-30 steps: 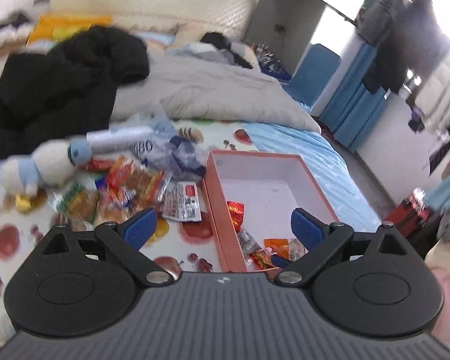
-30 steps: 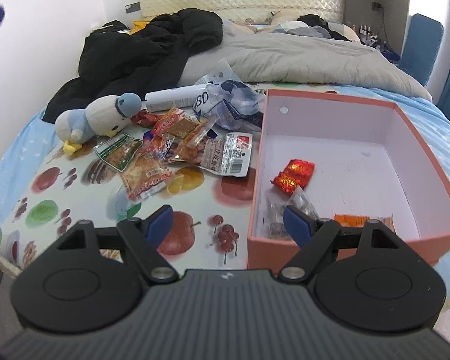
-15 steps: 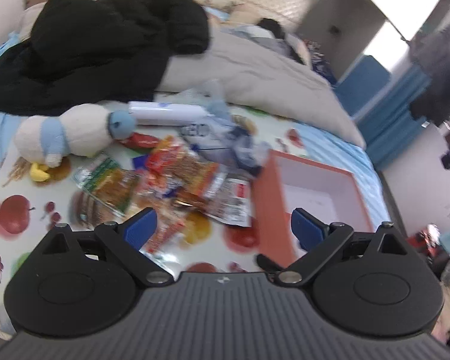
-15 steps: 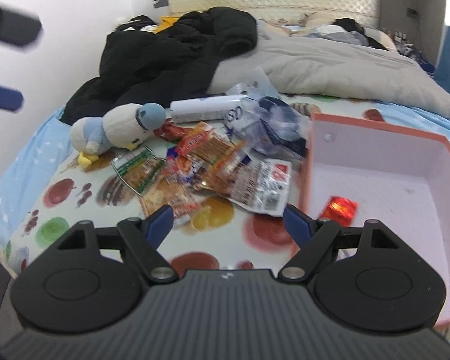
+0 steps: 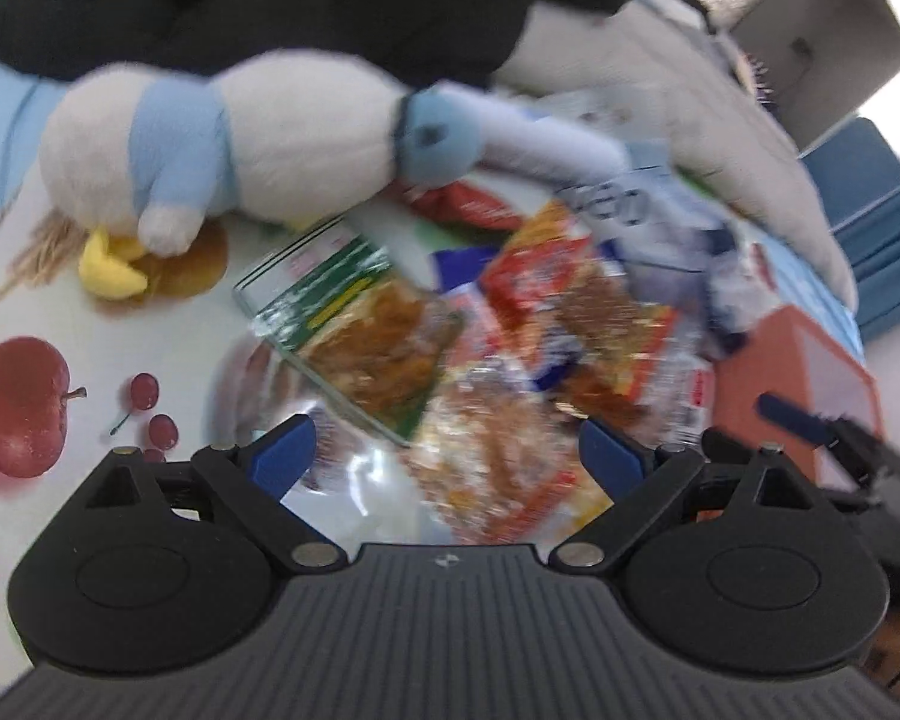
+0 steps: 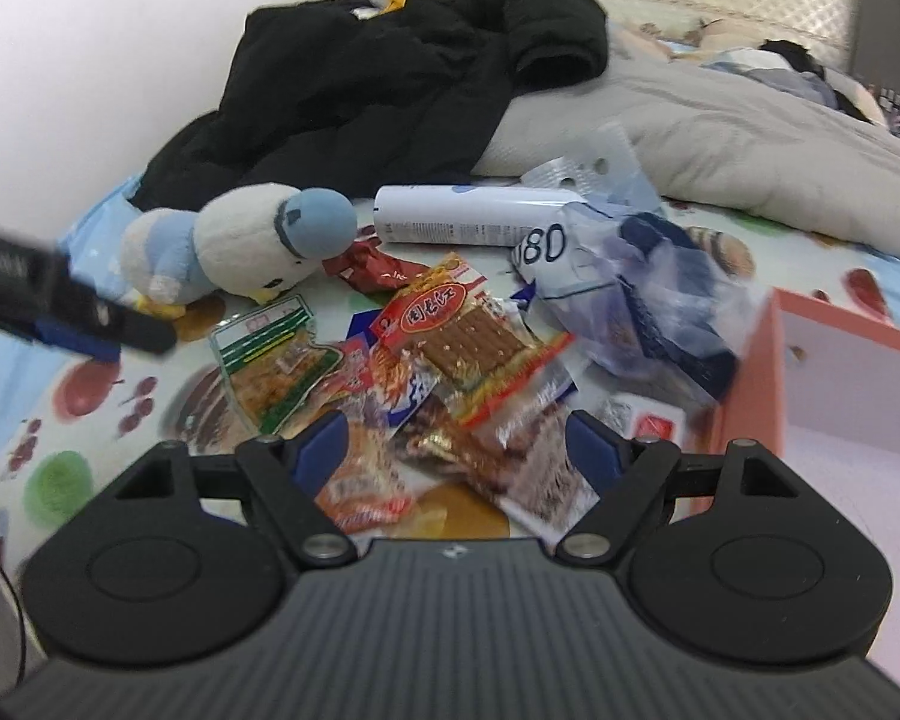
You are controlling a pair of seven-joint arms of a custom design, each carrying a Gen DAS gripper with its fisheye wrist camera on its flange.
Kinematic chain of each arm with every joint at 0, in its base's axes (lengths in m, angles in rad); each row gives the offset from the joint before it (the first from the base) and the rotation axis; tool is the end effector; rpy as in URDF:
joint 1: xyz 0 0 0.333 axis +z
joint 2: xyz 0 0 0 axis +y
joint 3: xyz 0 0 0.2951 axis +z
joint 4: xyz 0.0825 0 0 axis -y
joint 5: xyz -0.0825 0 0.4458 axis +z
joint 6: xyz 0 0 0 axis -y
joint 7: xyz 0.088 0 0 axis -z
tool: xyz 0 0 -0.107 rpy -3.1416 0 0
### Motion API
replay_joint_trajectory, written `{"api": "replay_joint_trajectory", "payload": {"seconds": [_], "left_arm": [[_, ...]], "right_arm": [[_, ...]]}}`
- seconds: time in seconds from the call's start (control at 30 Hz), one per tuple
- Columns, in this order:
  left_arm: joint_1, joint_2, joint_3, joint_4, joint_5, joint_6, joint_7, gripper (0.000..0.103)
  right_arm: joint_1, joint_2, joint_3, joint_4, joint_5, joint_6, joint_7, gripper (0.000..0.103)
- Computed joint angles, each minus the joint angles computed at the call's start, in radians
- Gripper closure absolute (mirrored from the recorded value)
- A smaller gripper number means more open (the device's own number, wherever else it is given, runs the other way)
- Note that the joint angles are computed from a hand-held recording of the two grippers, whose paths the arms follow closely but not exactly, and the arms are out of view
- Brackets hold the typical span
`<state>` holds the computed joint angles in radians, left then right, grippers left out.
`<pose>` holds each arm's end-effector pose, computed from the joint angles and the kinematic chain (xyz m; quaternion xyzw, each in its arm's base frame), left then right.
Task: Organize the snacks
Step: 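Grasp the green-label snack packet with left while right grasps the red-label packet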
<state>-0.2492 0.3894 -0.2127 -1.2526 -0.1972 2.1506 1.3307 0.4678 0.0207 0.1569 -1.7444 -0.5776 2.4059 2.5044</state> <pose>0.6960 -0.3200 0.5814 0.6359 -0.7172 0.2849 0.0111 0.5514 0.3921 0.5892 -0.6497 0.6525 -0.2483 0.3007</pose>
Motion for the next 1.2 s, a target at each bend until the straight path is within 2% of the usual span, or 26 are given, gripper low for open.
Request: {"api": "replay_joint_trajectory", "payload": {"seconds": [0.1, 0.3, 0.47, 0.7, 0.8, 0.87, 0.9, 0.97, 1.07, 1.2], "left_arm": [[0.008, 0.057, 0.005, 0.031, 0.000, -0.002, 0.015, 0.007], [0.010, 0.140, -0.002, 0.081, 0.010, 0.043, 0.144, 0.007], [-0.009, 0.200, 0.003, 0.136, 0.050, 0.055, 0.257, 0.007], [0.000, 0.232, -0.019, 0.138, 0.015, 0.107, 0.398, 0.010], [-0.026, 0.235, 0.001, 0.131, 0.053, 0.145, 0.414, 0.024], [-0.033, 0.234, 0.001, 0.126, 0.066, 0.161, 0.441, 0.035], [-0.040, 0.229, 0.005, 0.119, 0.076, 0.169, 0.442, 0.037], [-0.052, 0.214, 0.011, 0.096, 0.095, 0.182, 0.441, 0.043], [-0.051, 0.181, 0.005, 0.051, 0.093, 0.198, 0.450, 0.051], [-0.042, 0.131, -0.002, -0.012, 0.072, 0.210, 0.439, 0.057]], "right_arm": [[-0.007, 0.073, -0.011, 0.067, 0.020, 0.009, -0.083, 0.022], [-0.012, 0.220, -0.031, 0.223, 0.101, 0.010, -0.383, 0.022], [-0.011, 0.342, -0.050, 0.370, 0.152, -0.047, -0.628, 0.021], [-0.025, 0.453, -0.056, 0.504, 0.290, -0.155, -0.809, 0.022], [-0.016, 0.454, -0.069, 0.491, 0.297, -0.150, -0.833, 0.020], [-0.009, 0.449, -0.075, 0.478, 0.291, -0.139, -0.835, 0.029], [-0.007, 0.446, -0.075, 0.477, 0.294, -0.141, -0.836, 0.032], [-0.002, 0.444, -0.076, 0.483, 0.297, -0.153, -0.832, 0.044], [0.013, 0.426, -0.083, 0.464, 0.271, -0.155, -0.817, 0.056], [0.023, 0.381, -0.083, 0.409, 0.249, -0.140, -0.776, 0.060]]}}
